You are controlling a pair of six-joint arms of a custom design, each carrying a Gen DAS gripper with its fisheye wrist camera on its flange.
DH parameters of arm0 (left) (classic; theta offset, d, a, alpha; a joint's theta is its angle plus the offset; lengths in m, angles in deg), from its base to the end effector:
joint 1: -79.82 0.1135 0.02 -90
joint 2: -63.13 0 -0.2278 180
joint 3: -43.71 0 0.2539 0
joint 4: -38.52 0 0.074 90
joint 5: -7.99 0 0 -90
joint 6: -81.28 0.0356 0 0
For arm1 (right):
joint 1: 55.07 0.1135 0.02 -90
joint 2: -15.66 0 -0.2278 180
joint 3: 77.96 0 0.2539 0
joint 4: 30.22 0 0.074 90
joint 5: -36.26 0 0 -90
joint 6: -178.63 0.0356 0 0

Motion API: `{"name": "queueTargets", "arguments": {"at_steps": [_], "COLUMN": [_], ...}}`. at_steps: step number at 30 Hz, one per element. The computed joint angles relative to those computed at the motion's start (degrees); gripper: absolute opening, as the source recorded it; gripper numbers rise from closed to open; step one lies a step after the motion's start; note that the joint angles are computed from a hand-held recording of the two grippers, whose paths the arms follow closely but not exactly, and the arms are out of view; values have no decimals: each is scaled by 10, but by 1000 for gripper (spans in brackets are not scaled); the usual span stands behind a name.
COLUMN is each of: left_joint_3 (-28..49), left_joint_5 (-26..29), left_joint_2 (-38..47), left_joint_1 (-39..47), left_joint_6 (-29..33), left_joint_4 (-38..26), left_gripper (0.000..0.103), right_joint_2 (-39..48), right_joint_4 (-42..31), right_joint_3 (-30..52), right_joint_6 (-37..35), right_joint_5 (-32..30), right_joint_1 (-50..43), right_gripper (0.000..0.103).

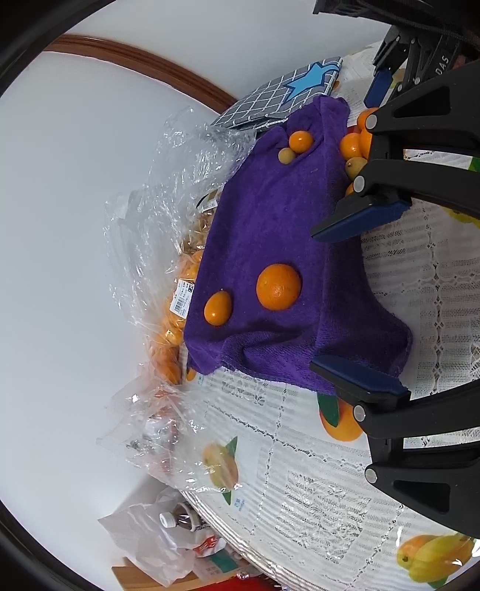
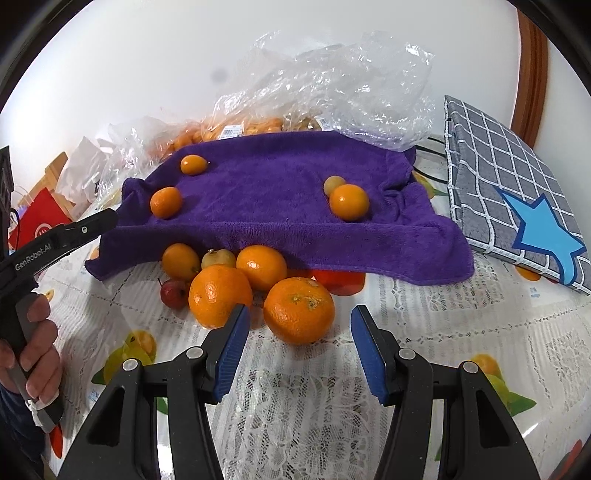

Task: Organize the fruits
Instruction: 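Move the right tool to a large mandarin beside the towel and close on it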

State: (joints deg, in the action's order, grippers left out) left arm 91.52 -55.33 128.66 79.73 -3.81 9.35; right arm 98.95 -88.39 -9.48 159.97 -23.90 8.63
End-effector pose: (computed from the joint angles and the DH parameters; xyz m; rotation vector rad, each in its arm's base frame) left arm 0.2398 -0.0164 0.1663 0.3191 2.3143 -0.5124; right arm 0.1353 0.2338 0.1746 0.2713 2.5371 0.0927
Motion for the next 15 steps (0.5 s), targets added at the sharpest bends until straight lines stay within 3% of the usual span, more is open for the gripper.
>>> {"name": "queueTargets", "arguments": {"at_steps": [15], "left_joint_3": [4], "left_joint_5": [-2], "left_joint_2": [2], "left_joint_1": [-6], "left_joint_6": [0], "left_joint_4": [-4], "left_gripper": [61], "right_joint_2": [40], "right_joint_4": [11], "right_joint_3": [19], "right_joint_6": [-41], "right_joint_5": [-19], "right_joint_1": [-37], "right_gripper": [57]}}
